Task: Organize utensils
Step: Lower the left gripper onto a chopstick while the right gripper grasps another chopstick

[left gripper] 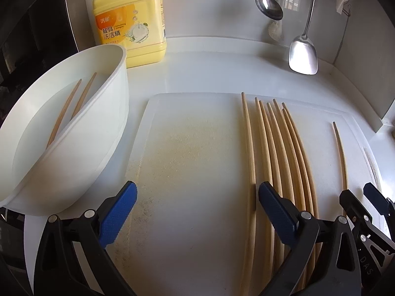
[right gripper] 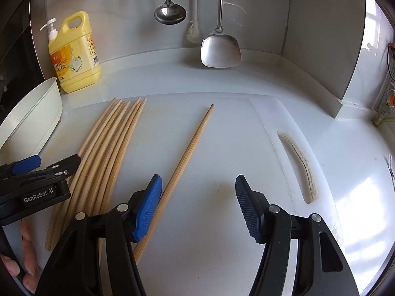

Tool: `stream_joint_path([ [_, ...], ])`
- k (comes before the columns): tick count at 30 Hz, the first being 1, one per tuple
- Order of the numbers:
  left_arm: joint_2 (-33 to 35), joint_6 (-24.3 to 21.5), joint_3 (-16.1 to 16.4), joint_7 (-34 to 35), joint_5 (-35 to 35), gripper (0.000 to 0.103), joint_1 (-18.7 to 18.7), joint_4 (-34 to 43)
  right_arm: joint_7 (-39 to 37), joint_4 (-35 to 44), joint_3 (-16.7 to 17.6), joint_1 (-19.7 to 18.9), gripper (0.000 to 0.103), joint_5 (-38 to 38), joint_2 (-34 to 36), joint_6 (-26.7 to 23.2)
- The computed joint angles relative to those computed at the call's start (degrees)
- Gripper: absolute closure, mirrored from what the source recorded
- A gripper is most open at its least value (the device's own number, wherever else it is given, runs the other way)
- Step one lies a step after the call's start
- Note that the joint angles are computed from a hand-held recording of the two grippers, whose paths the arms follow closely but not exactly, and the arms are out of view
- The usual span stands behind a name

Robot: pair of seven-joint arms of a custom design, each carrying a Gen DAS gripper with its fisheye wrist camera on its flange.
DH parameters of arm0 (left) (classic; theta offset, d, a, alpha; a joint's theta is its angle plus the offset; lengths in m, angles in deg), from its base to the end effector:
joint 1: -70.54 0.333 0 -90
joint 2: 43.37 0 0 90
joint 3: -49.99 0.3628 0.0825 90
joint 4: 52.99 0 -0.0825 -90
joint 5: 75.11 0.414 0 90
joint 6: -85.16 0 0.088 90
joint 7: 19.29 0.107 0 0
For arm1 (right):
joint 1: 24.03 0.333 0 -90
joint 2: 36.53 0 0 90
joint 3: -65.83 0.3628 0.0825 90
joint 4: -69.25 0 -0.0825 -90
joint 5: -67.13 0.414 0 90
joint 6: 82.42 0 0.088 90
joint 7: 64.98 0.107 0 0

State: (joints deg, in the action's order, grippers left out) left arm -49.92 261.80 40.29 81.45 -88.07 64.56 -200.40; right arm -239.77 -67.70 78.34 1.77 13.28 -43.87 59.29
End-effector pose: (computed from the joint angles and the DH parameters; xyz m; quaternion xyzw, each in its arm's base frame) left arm 0.4845 -0.1177 0.3967 -0.5858 0.7500 -0.2464 0.1832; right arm 0.4019 0.3221 0.4143 -0.5628 0.7535 -0.2724 0.2033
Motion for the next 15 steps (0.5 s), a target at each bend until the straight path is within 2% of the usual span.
stream_joint_path([
  [5, 0.6, 0.5, -1.7, -3.6, 3.2, 0.005, 1.4, 0.3, -0.7, 1.2, -0.1, 0.1, 0.043, -0.2, 1.1, -0.7],
  [7, 0.8, 0.3, -1.3, -3.6, 3.0, 0.006, 0.8, 0.6, -1.0, 1.6, -0.1, 0.3, 0.045, -0.3, 1.4, -1.0],
  [12, 0.7, 0.9, -0.2, -1.4, 1.0, 0.014, -1.2, 0.5, -1.5, 2.0, -0.4, 0.5, 0.062, -1.1, 1.9, 0.4],
  [15, 0.3, 0.9, 1.3, 3.4, -3.4, 0.027, -3.9, 0.5, -2.2, 2.3, -0.5, 0.6, 0.071, -1.4, 2.3, 1.0],
])
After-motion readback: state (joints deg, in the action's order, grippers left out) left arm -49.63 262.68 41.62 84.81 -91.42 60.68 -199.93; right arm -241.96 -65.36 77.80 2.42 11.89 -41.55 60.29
